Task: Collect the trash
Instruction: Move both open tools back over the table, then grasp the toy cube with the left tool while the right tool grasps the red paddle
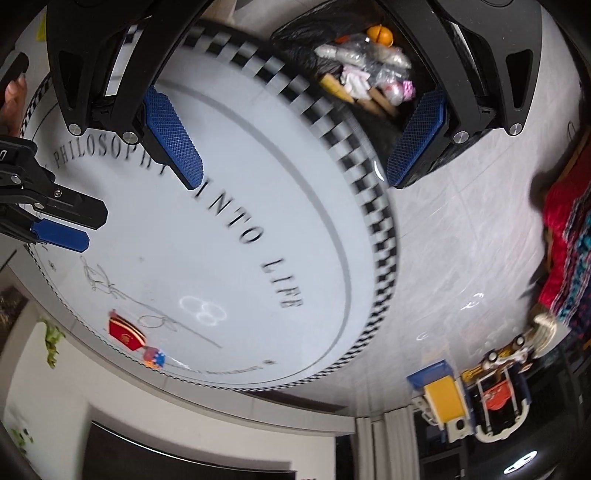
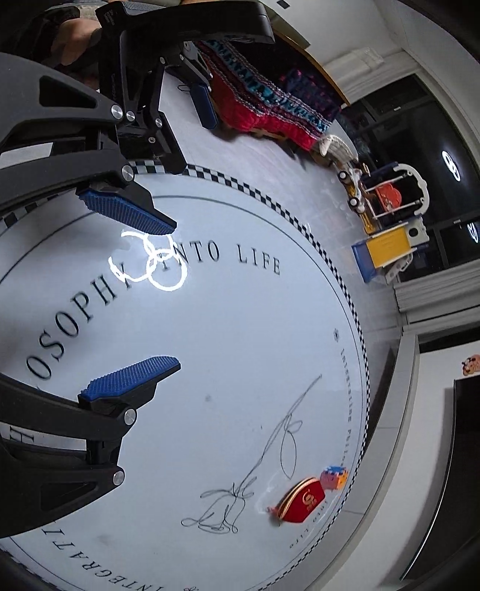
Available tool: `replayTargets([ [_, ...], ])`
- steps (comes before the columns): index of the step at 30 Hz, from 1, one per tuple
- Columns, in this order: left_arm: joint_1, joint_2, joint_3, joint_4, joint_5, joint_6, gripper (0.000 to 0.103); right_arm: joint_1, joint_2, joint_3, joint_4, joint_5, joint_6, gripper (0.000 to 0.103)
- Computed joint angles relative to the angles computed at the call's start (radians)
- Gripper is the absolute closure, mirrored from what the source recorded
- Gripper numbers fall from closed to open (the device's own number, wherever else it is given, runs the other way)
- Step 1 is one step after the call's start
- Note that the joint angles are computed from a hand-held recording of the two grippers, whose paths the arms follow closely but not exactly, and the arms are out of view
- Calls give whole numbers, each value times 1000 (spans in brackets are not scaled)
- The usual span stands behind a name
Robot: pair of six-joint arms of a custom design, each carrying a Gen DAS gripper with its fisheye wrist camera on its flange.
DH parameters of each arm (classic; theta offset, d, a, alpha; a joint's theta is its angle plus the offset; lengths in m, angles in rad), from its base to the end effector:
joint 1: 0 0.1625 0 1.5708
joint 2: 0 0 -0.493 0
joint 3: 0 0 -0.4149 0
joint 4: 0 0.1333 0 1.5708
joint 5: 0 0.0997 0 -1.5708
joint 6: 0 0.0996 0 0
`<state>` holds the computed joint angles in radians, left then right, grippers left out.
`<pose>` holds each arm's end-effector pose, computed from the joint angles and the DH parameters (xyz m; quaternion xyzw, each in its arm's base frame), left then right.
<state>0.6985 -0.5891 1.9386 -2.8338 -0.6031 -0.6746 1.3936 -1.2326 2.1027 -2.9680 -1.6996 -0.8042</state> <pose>-0.3175 -0.5478 -0.0333 0.1073 0.8781 -0.2973 0.3593 0.0187 -0.5793 0.2752 0.2812 -0.9217 0.2000 0.1773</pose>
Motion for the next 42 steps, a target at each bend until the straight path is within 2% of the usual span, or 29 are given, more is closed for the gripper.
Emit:
replayTargets([
  [6, 35, 89, -168, -4, -47, 137, 6, -31, 18, -90, 20, -16, 32, 34],
  [15, 89, 229, -465, 78, -118, 290, 6, -64, 89, -262, 45, -47, 67, 34],
  [18, 105, 274, -556, 111, -138, 314, 6, -74, 128, -336, 51, -65, 83, 30],
  [25, 152, 382, -794, 244, -202, 360, 6, -85, 225, -521, 90, -109, 100, 29],
  [28, 170, 426, -897, 310, -209, 372, 6, -86, 265, -593, 127, -121, 99, 24],
  [34, 199, 502, -1076, 404, -227, 397, 6, -78, 345, -717, 143, -159, 63, 20],
  [42, 231, 641, -1388, 578, -222, 413, 6, -67, 459, -897, 178, -234, -2, 18],
])
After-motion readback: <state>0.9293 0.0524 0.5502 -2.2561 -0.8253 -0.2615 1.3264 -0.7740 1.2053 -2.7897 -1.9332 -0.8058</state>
